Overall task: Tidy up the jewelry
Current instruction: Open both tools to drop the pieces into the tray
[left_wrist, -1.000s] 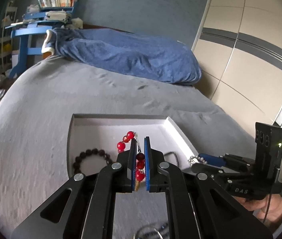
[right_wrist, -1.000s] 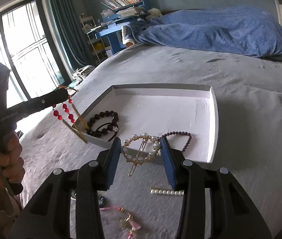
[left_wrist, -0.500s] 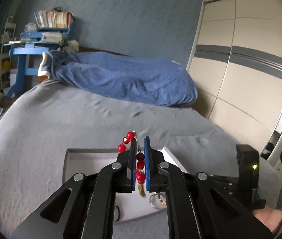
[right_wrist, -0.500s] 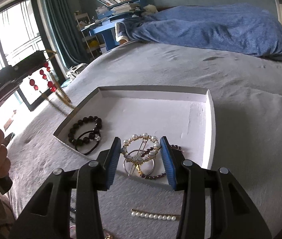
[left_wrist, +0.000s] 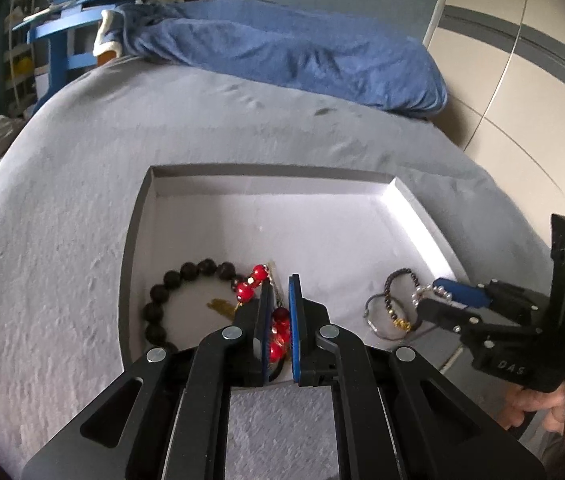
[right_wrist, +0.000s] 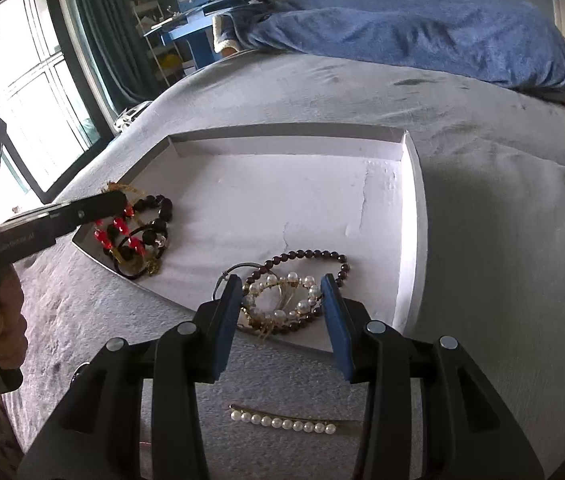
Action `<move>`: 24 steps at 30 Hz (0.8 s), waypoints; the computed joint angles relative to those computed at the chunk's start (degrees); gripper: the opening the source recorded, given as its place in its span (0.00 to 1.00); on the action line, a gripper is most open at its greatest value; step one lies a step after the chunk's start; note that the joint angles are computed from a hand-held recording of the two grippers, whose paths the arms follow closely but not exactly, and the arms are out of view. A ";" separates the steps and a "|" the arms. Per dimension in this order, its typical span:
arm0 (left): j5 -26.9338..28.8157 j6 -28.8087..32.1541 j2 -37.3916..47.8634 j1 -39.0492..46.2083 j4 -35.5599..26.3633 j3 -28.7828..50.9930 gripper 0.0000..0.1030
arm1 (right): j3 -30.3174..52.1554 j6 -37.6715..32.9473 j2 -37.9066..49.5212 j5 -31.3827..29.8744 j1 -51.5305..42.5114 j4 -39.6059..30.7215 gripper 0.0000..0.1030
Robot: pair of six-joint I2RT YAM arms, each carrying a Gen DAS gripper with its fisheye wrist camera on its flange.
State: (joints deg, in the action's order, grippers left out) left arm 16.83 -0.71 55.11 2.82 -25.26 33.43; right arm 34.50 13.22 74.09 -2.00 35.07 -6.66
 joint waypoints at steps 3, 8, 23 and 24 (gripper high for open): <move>-0.39 0.02 0.64 -0.11 0.66 -0.67 0.13 | -0.09 -0.07 -0.17 0.00 -0.25 0.05 0.40; -0.35 -0.20 0.77 0.14 3.70 -1.94 0.31 | -0.29 -0.48 -1.06 0.51 -0.10 -0.40 0.46; 4.05 2.41 -7.79 7.11 -1.86 -3.43 0.55 | -5.21 4.13 -14.66 -2.04 -6.40 -4.45 0.56; 4.47 2.73 -8.58 7.67 -2.64 -3.55 0.55 | -5.54 4.32 -15.67 -2.20 -6.88 -5.07 0.56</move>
State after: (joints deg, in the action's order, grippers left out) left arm 21.30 2.02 46.53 10.49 -27.90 29.88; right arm 28.96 17.54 58.42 -4.21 28.19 -11.72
